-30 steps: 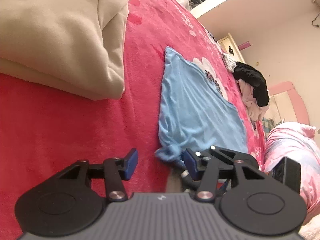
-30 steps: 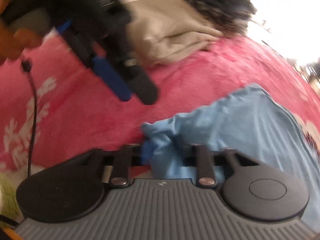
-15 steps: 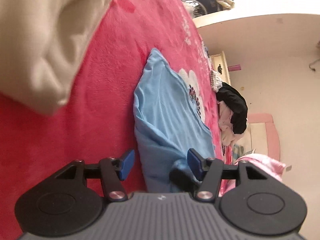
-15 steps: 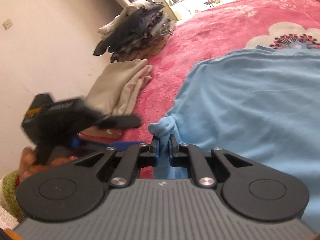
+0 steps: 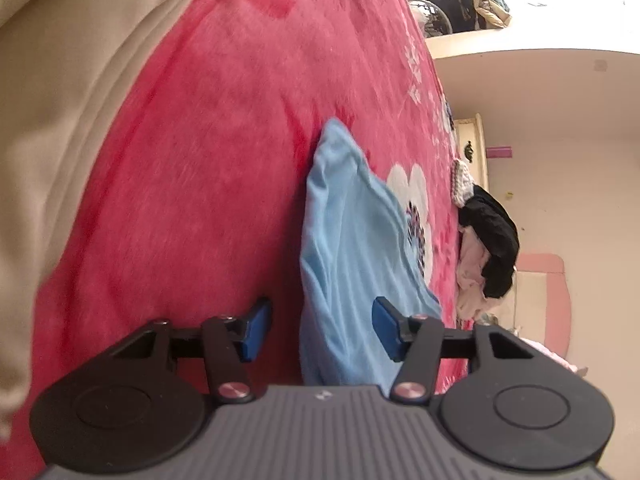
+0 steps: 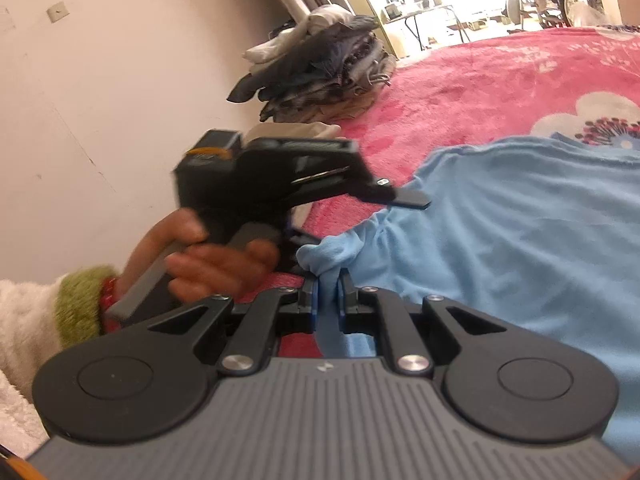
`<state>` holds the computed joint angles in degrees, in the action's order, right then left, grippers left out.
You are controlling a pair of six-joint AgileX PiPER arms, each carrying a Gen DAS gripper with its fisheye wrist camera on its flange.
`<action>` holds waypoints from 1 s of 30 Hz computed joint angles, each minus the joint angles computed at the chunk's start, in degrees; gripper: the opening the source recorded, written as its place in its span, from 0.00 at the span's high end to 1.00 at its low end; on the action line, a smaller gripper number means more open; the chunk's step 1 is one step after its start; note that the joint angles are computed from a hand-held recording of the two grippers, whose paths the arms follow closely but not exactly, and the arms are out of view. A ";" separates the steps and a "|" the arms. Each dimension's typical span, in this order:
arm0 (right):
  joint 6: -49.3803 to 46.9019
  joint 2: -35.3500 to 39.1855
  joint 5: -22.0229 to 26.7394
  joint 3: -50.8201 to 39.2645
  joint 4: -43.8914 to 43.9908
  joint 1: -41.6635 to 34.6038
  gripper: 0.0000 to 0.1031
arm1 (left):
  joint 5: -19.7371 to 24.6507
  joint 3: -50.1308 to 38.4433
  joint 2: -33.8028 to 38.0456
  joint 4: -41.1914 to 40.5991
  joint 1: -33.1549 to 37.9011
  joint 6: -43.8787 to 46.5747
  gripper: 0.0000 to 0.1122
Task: Fold clothes
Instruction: 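Grasp one shirt corner with the left gripper while the right gripper grasps another corner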
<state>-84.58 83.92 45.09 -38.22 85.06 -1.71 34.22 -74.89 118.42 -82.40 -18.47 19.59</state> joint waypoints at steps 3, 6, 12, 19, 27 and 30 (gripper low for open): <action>0.24 -0.79 0.95 -0.16 -0.15 -0.86 0.93 | 0.31 -5.38 2.64 4.50 -0.02 -4.98 0.51; 0.34 -1.05 2.23 -0.34 0.06 -2.15 0.93 | 0.50 -12.04 6.22 9.00 -0.22 -10.61 0.52; 0.26 -0.84 3.29 -0.58 0.15 -3.32 0.93 | 0.59 -24.62 12.61 20.59 -0.56 -22.76 0.70; -0.16 -0.18 3.21 -0.28 0.88 -3.14 0.93 | 1.08 -31.90 16.03 30.61 -1.13 -29.88 0.91; 0.26 0.72 4.00 -0.31 1.17 -3.77 0.93 | 0.06 -31.44 15.55 32.41 -1.59 -29.87 0.91; 0.68 0.60 3.80 -0.34 1.15 -3.54 0.93 | -0.45 -30.97 15.12 33.52 -1.87 -30.34 0.91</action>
<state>-83.90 84.51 48.89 -38.56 86.21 -5.25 33.77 -105.86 133.54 -48.88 -20.34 -10.75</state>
